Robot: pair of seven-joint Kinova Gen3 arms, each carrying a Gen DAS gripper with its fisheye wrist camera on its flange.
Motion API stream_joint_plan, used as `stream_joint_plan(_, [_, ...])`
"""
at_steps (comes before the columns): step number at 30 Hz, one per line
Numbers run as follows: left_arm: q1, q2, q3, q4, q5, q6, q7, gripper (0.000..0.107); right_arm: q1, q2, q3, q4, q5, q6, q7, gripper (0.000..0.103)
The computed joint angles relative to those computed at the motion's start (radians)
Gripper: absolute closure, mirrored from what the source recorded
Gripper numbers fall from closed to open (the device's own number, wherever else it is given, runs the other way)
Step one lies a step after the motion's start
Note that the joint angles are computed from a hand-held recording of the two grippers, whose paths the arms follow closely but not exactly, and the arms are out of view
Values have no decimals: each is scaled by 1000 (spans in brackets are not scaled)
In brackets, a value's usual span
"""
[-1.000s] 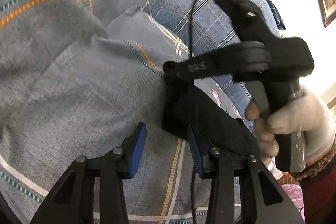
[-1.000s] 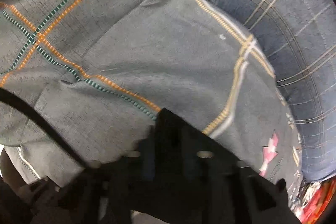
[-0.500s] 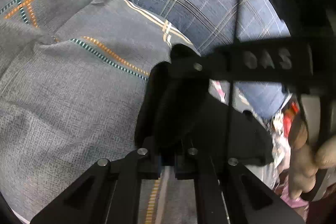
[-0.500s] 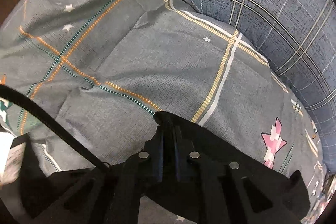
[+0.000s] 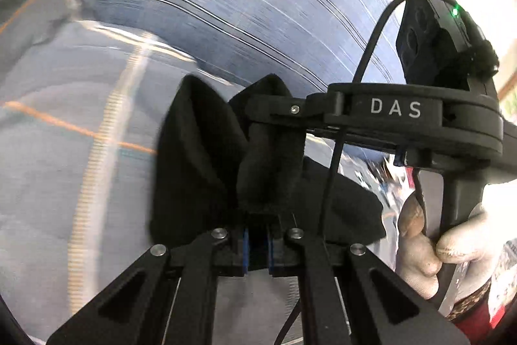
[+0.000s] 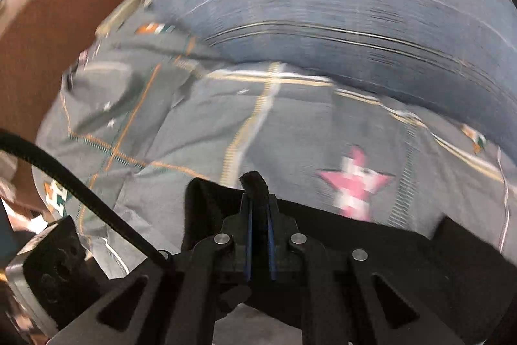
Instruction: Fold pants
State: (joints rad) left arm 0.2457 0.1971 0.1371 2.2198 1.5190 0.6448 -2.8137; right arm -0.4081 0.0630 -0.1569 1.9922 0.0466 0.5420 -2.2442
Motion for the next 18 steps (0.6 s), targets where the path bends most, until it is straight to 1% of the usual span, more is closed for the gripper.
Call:
stream_joint_plan(1, [20,13,13,-16,-3,-18,9,101,31,-34,7,46,-41,-26,28,95])
stream_joint_plan(2, [48,27,30,-37,-12,-43,26,101,44,-65,25,93,-81,-59,60,95])
stream_joint_plan(4, [107,62,63,-86,-48,-99,68,101,60,-127,91,185,-163,-104,127,95])
stream_joint_plan(5, [135,83,77,-117,-87,-128,106,100,58,-153,128,232,-203,-135,167,94])
stream_joint_plan(6, [182,105,81,-147,-128,-166,142,100,49,-174,173,278,-244,-168,208,91])
stream_joint_plan(7, [228,120,75,-168,-169,-199,182,98,56,-185,201,324,-284,-209,249,91])
stream_joint_plan(8, [263,135,78,-184,-209,-223,208,97,73,-202,210,370,-317,-250,289,87])
stream_joint_plan(9, [279,138,82,-196,-248,-230,232,95,108,-211,203,409,-348,-283,325,77])
stream_joint_plan(10, [277,125,89,-189,-271,-222,239,92,147,-229,188,442,-365,-305,345,73])
stream_joint_plan(11, [256,104,109,-178,-277,-196,231,91,167,-249,184,465,-386,-318,368,65])
stream_joint_plan(12, [216,90,141,-167,-271,-177,206,91,178,-282,189,490,-394,-333,374,57])
stream_joint_plan(13, [191,67,155,-146,-250,-160,165,88,208,-328,179,516,-390,-341,365,53])
stream_joint_plan(14, [147,25,178,-114,-234,-134,125,84,249,-366,151,533,-369,-346,339,48])
stream_joint_plan(15, [122,-15,186,-82,-218,-120,98,74,295,-402,117,541,-332,-340,299,46])
stream_joint_plan(16, [115,-41,175,-62,-208,-110,78,69,337,-437,87,545,-295,-328,261,46])
stream_joint_plan(17, [110,-77,148,-31,-197,-93,47,68,361,-462,68,544,-274,-313,240,45])
stream_joint_plan(18, [104,-110,127,-5,-196,-80,30,68,366,-483,61,538,-268,-295,234,45])
